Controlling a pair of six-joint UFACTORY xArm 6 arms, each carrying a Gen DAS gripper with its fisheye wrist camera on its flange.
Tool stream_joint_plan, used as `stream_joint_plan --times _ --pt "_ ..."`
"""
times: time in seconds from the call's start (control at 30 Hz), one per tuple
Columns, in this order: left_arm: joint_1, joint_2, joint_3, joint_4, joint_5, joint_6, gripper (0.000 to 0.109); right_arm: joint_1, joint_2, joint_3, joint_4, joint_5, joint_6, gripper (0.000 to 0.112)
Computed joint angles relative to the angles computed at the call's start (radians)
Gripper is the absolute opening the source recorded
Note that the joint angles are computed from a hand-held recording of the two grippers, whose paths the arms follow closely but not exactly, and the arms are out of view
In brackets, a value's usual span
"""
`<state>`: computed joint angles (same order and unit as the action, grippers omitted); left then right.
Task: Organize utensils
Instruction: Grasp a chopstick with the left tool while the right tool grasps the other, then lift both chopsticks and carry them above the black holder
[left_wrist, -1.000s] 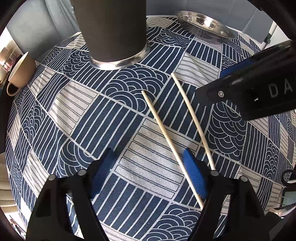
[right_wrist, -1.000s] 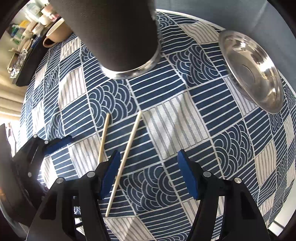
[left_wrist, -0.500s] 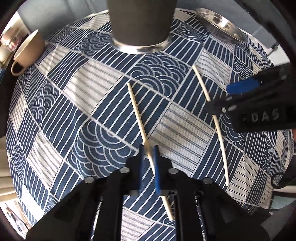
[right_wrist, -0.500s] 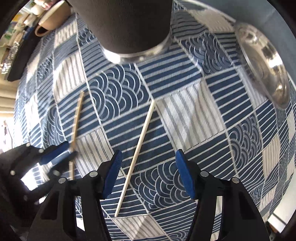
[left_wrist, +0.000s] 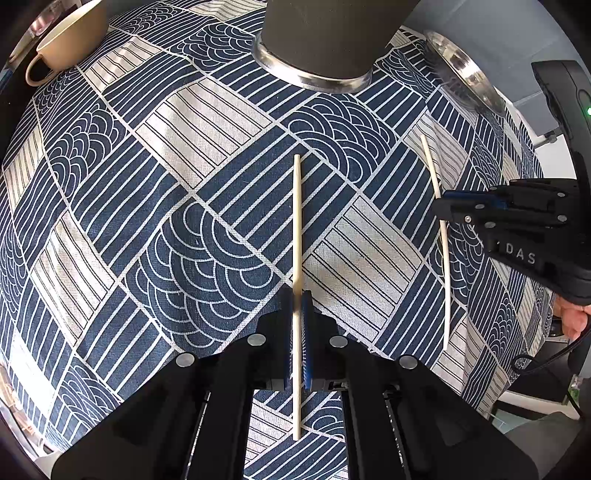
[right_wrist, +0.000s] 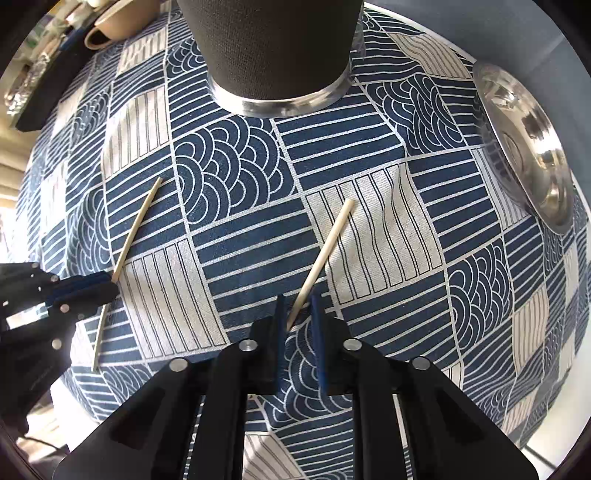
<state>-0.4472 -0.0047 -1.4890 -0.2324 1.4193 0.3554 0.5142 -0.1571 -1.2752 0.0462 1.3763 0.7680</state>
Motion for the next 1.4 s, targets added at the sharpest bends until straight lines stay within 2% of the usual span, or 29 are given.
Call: stream_joint_plan --times 0.13,0.37,0.47,0.57,0.63,0.9,1.03,1.13,1.4 --pt "-0.017 0.013 -0.015 -0.003 0.020 -0.034 0.005 -0.039 -0.069 0.084 0.065 -0.065 -0.018 0.001" --pt "0.010 -0.009 -0.019 -0.017 0.030 -0.049 0.005 -0.050 -0.201 0.202 0.134 -0.158 -0.023 0.000" --pt "0.022 -0.018 -0.031 -0.032 0.031 -0.047 0.005 -0.031 -0.222 0.200 0.131 -0.180 -0.001 0.000" --pt "0.023 -0.022 -0.046 -0.029 0.028 -0.047 0.005 -0.019 -0.225 0.167 0.080 -0.110 0.013 0.001" --pt "0.025 -0.022 -0.057 -0.031 0.029 -0.046 0.005 -0.040 -0.238 0.176 0.109 -0.081 0.009 0.005" --pt "0.025 -0.041 -0.067 -0.053 0.023 -0.049 0.005 -0.063 -0.151 0.122 0.106 -0.033 -0.001 0.005" --pt "0.044 -0.048 -0.060 -0.066 0.021 -0.043 0.005 -0.063 -0.100 0.077 0.089 0.016 0.008 0.012" --pt "0.058 -0.046 -0.059 -0.076 0.020 -0.036 0.005 -0.058 -0.040 0.034 0.093 0.026 0.013 0.012" --pt "0.073 -0.028 -0.072 -0.107 0.034 -0.028 0.005 -0.063 0.016 -0.023 0.097 0.055 -0.022 0.015"
